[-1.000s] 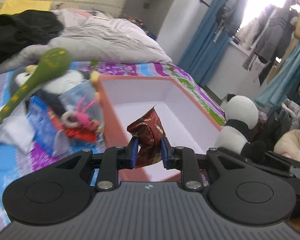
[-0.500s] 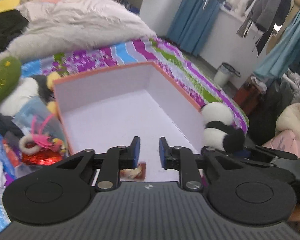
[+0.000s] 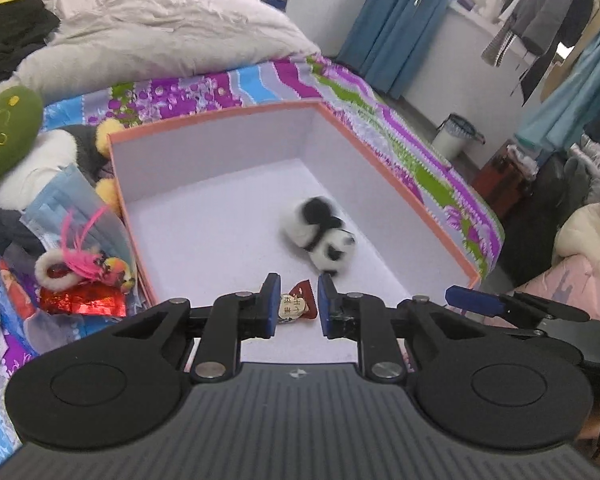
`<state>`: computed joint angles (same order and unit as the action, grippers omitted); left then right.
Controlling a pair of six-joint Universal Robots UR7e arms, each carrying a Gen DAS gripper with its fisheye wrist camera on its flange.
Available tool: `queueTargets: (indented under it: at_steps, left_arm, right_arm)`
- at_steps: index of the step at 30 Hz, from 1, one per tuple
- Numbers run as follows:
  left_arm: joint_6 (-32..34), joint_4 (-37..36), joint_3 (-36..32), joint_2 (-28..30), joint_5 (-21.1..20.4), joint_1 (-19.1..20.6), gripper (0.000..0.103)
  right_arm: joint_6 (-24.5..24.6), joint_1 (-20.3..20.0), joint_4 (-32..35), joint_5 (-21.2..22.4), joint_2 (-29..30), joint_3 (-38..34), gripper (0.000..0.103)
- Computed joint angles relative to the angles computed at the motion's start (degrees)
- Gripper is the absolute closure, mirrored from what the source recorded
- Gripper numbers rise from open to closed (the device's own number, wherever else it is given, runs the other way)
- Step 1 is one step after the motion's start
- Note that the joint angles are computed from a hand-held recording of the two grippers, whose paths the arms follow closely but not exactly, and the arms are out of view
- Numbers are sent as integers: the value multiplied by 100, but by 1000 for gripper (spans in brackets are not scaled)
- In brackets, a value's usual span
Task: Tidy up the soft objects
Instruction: 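Open the left tool to drop the wrapper while the right tool releases the panda into the box, then lift both open tools out of the orange box back toward the pile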
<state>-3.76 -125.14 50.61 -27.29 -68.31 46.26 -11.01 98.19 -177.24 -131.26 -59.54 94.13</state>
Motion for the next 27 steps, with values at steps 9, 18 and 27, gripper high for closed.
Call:
queueTargets:
  at_steps: [9, 18, 27]
  left_arm:
    - [379, -1491, 1700, -1080, 202, -165, 79]
    - [410, -2475, 3048, -1957, 371, -283, 79]
    - [249, -3110, 4050, -2664, 672, -400, 79]
  right_arm:
    - [-397, 344, -1259, 288, -28, 616, 36]
    - [-596, 647, -1991, 500, 54, 992, 36]
    - [-541, 914, -2379, 524, 133, 1268, 36]
